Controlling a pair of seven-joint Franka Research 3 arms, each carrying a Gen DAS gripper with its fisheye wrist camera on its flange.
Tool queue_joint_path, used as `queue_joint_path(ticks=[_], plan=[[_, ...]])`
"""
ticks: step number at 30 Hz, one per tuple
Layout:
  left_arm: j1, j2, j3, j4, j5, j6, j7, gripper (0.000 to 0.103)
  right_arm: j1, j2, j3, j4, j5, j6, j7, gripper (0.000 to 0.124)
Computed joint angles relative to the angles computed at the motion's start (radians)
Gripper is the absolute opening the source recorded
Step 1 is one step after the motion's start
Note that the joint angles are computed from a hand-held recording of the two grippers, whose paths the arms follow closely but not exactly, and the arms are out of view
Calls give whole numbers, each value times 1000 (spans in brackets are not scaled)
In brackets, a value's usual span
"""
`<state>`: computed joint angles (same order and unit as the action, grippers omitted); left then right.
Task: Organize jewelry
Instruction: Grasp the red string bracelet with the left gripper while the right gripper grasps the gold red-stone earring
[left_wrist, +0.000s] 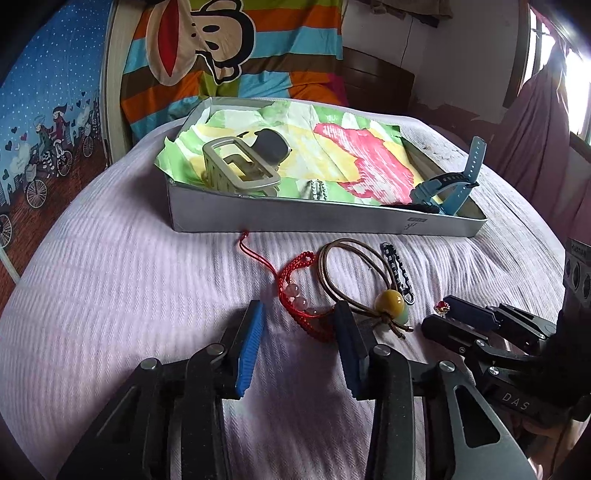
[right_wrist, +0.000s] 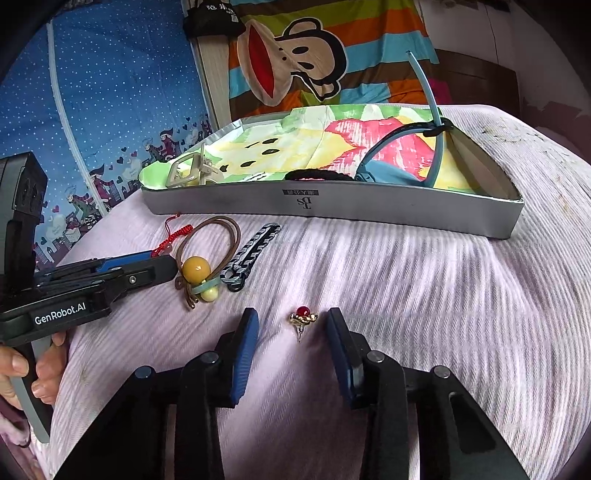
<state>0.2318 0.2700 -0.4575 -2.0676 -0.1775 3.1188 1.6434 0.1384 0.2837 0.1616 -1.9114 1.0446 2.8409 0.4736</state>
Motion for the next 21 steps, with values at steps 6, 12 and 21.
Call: queue_joint_path(ticks=[6,12,21], plan=[[28,0,-23,-14,-13,26,-15,14,-5,3,1,8,8,-31,-12,22],[60,-3,-48,-29,-1,47,-47,5,-12,5,0,15,38,-55,-30,16],[193,9,-178,-53,52,90,-85,2,-12,-6,-2,7,90,-74,-80,12]])
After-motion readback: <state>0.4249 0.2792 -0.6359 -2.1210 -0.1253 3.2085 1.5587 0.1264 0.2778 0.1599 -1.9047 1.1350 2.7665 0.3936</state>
